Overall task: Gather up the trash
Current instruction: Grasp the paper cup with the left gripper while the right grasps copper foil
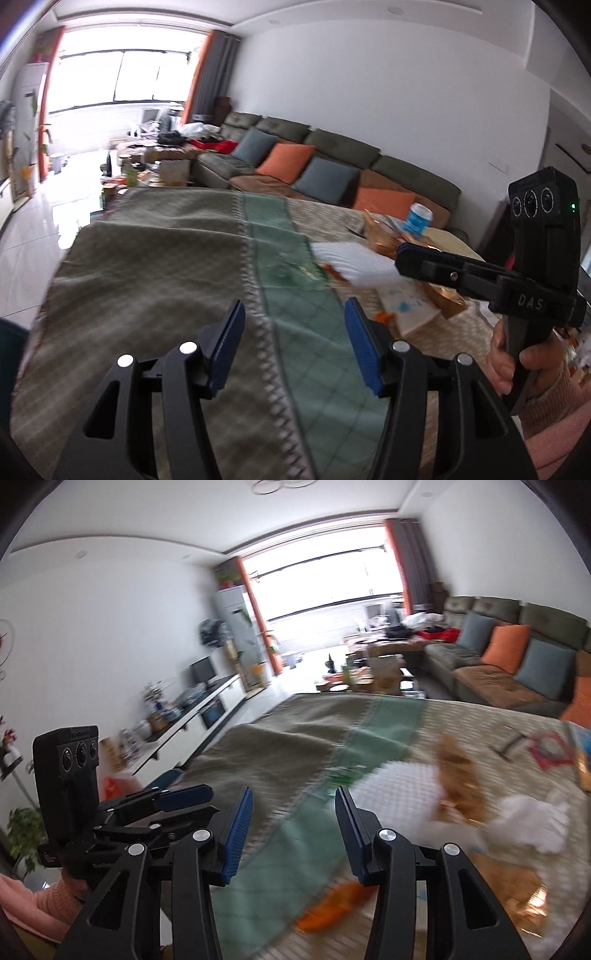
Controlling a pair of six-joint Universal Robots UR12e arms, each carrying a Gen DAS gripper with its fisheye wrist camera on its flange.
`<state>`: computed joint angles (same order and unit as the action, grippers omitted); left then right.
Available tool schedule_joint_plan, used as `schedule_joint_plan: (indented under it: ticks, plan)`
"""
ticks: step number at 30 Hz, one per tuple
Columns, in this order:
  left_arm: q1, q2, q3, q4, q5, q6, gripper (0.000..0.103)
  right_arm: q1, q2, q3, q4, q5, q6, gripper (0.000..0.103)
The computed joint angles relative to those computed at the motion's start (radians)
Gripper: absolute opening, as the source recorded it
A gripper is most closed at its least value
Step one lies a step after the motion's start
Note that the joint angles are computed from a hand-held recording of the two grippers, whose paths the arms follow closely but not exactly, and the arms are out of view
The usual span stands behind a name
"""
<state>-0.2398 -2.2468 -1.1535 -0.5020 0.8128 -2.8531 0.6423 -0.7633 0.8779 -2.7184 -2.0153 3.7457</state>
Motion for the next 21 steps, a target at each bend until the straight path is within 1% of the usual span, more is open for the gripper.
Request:
schedule_joint_plan:
  ticks: [6,13,15,16,20,21]
  plan:
    - [-0.022,0.001,0.007,-0.082,-0.033,0.082,0.057,0.006,-0.084,0.149,-0.026,-0.118,0.081,0.047]
    - [-0.045,0.013,0.005,-0.177,-0.072,0.209,0.058,0.013,-0.153,0.262,0.016,-0.230,0.185,0.047]
    - [-0.053,0.013,0.008,-0.206,-0.077,0.245,0.059,0.013,-0.172,0.294,0.034,-0.245,0.230,0.047]
    - [-0.058,0.013,0.010,-0.221,-0.079,0.265,0.059,0.013,-0.185,0.317,0.040,-0.250,0.251,0.049]
    - [-0.078,0.006,0.026,-0.273,-0.068,0.328,0.060,0.006,-0.218,0.379,0.061,-0.231,0.340,0.051]
    - [-0.082,0.004,0.028,-0.282,-0.065,0.341,0.060,0.002,-0.223,0.390,0.059,-0.217,0.360,0.052]
